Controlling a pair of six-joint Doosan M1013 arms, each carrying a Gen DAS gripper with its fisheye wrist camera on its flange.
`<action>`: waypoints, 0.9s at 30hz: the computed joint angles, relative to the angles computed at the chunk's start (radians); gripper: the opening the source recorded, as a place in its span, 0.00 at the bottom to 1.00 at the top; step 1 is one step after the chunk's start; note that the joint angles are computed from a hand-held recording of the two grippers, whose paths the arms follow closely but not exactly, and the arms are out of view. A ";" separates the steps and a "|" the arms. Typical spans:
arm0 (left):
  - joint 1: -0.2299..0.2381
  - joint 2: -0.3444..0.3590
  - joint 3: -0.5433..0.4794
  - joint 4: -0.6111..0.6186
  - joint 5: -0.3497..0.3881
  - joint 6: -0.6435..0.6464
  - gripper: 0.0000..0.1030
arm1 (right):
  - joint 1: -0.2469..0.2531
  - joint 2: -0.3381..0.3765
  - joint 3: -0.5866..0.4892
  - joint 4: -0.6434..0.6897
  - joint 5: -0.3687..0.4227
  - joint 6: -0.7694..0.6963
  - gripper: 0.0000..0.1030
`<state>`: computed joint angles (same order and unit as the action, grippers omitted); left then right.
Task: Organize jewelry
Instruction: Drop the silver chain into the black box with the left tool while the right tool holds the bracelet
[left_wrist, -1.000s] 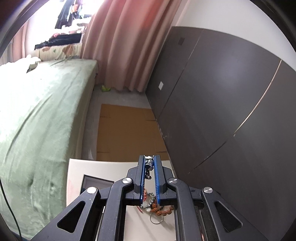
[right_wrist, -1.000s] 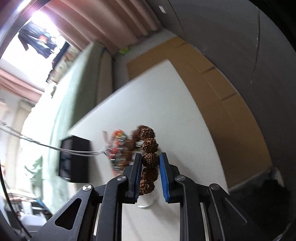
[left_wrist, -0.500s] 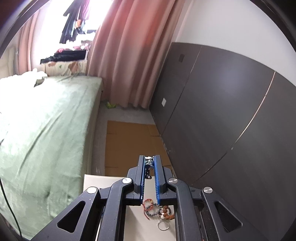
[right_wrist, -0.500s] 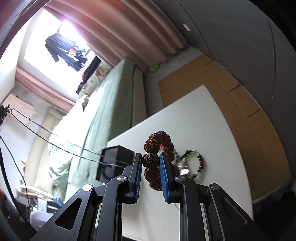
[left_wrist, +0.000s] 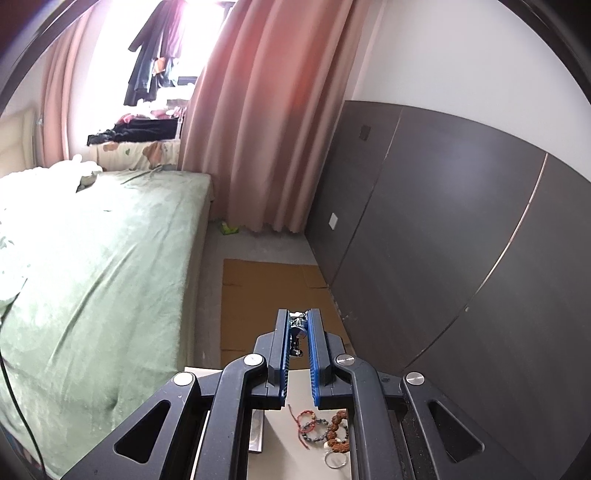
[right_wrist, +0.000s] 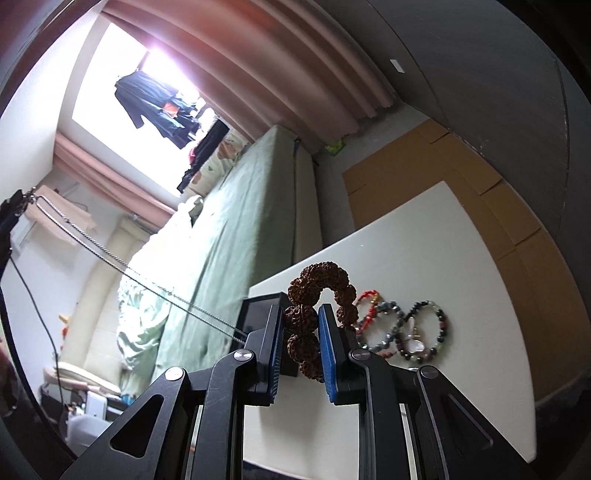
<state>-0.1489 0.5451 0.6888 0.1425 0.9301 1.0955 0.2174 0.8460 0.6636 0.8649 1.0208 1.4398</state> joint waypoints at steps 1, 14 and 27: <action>0.002 0.003 0.001 0.002 0.001 -0.002 0.09 | 0.001 -0.001 0.001 0.001 0.000 -0.001 0.20; 0.035 0.039 0.021 -0.064 0.003 0.006 0.09 | -0.002 -0.013 0.027 0.090 -0.024 -0.065 0.20; 0.067 0.069 0.136 -0.235 -0.017 0.023 0.09 | 0.016 0.004 0.005 0.140 -0.033 -0.094 0.20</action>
